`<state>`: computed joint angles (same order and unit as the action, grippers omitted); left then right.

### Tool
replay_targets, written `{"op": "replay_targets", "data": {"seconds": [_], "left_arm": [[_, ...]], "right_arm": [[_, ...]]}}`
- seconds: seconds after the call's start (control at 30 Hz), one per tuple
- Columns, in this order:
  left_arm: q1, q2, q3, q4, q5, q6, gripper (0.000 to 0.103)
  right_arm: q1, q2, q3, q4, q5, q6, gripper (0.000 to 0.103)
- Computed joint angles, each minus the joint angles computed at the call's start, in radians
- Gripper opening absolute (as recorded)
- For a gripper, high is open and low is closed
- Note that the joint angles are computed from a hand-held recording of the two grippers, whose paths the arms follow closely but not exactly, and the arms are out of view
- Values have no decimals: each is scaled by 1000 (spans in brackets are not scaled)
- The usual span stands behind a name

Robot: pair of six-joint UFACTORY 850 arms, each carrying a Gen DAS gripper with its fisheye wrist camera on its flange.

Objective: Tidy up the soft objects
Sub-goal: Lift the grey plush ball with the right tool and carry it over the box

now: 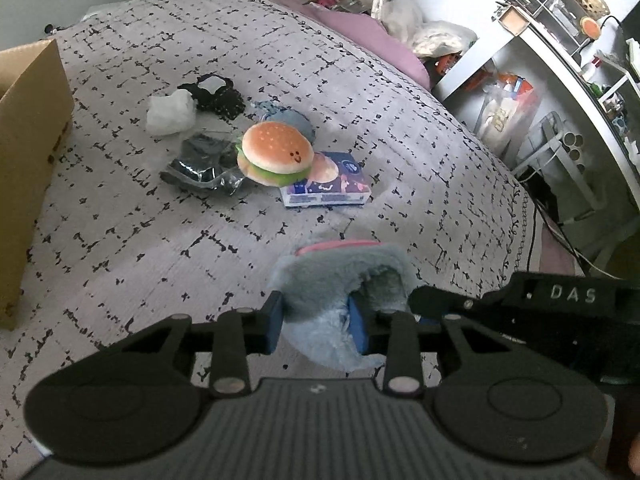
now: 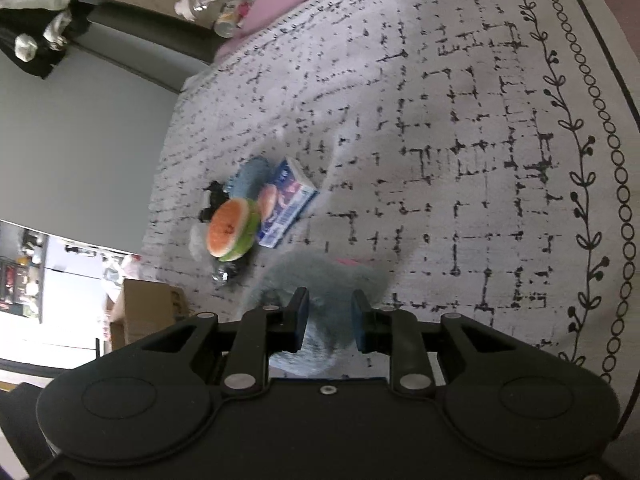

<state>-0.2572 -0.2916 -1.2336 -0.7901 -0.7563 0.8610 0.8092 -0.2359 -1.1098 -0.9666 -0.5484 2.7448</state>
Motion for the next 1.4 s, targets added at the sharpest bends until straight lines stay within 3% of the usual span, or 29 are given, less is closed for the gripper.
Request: {"op": "replay_targets", "data": {"seconds": [0.1, 0.27, 0.33, 0.4, 0.6, 0.9, 1.03, 1.1, 1.13, 1.33, 1.4], "left_arm": [[1, -4, -1, -11, 1, -6, 32], [12, -1, -4, -29, -24, -16, 23], [18, 2, -2, -29, -33, -20, 21], [23, 7, 1, -30, -39, -20, 21], [40, 34, 19, -40, -36, -21, 20], [82, 74, 20, -72, -50, -3, 19], [102, 89, 19, -74, -67, 3, 19], [113, 91, 15, -76, -80, 1, 19], [118, 93, 13, -79, -85, 3, 19], [145, 105, 8, -106, -122, 20, 19], [153, 107, 3, -105, -135, 16, 19]], "right_arm": [[-7, -16, -16, 65, -2, -73, 35], [-8, -31, -32, 87, -17, -113, 36], [-8, -32, -33, 80, -13, -111, 32], [-6, -30, -30, 45, -1, -96, 15], [6, -25, -30, -22, 13, -64, 3], [32, -2, -20, -200, 25, 60, 0], [38, -5, -47, -181, 24, 0, 15], [44, -8, -56, -190, 16, -10, 46], [47, -10, -61, -191, 6, -17, 51], [55, -21, -80, -210, 13, -31, 49], [56, -26, -84, -237, 24, -6, 28]]}}
